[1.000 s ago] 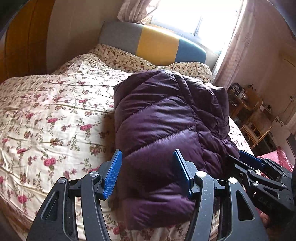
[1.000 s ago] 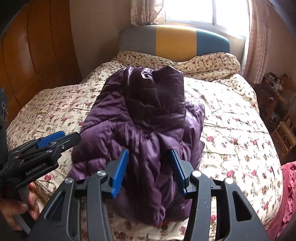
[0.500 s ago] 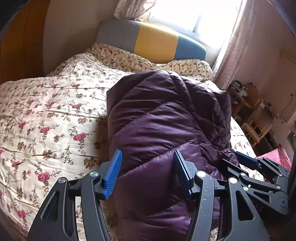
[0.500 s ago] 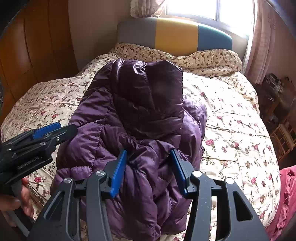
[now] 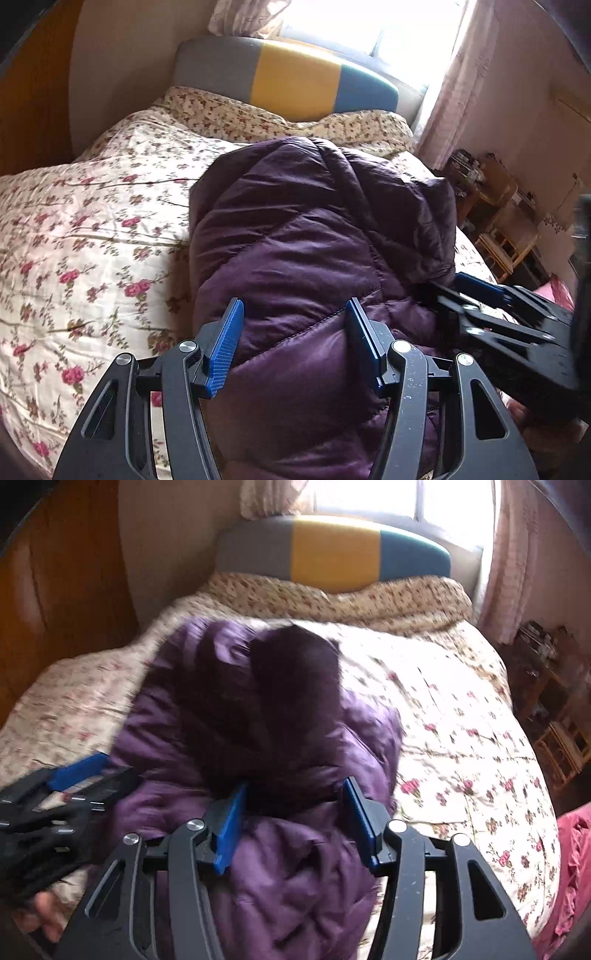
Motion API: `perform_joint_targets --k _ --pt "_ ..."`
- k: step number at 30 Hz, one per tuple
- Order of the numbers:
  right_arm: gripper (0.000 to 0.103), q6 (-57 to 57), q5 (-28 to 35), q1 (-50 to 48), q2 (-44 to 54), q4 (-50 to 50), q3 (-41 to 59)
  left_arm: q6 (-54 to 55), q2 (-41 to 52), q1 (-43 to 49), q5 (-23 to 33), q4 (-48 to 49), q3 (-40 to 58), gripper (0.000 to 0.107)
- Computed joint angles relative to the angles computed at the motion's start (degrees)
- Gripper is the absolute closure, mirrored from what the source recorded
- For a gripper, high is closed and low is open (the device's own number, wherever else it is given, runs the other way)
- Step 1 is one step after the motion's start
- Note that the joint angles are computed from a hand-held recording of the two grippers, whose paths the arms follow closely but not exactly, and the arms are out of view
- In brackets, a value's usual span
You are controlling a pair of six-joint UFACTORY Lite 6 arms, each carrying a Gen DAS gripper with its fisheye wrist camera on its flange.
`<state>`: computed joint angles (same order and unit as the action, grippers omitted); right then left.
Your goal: Fold large clothes
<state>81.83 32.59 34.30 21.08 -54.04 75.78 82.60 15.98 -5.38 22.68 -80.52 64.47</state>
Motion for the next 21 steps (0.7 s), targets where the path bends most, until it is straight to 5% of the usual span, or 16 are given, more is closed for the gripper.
perform_joint_targets --k 7,13,14,17,21 --pt "0.047 0.5 -5.74 -6.01 3.25 1.29 -3.27 2.89 4.38 -2.84 -0.23 -0.93 2.68 0.05" --pt "0.029 13.12 -10.67 -9.06 5.98 -9.11 -7.77 12.25 8.38 -4.49 -0.5 -7.36 3.0 0.05" --pt "0.018 16.02 -11.54 -9.66 6.21 -11.05 -8.67 13.21 8.71 -4.14 0.04 -7.88 2.88 0.05" --pt "0.016 26.51 -20.33 -14.08 5.2 -18.94 -12.82 11.48 9.25 -1.0 5.14 -5.61 3.48 0.05" --pt "0.016 28.54 -20.2 -14.08 4.95 -20.96 -13.01 9.86 6.87 4.92 9.92 -4.92 2.21 0.05"
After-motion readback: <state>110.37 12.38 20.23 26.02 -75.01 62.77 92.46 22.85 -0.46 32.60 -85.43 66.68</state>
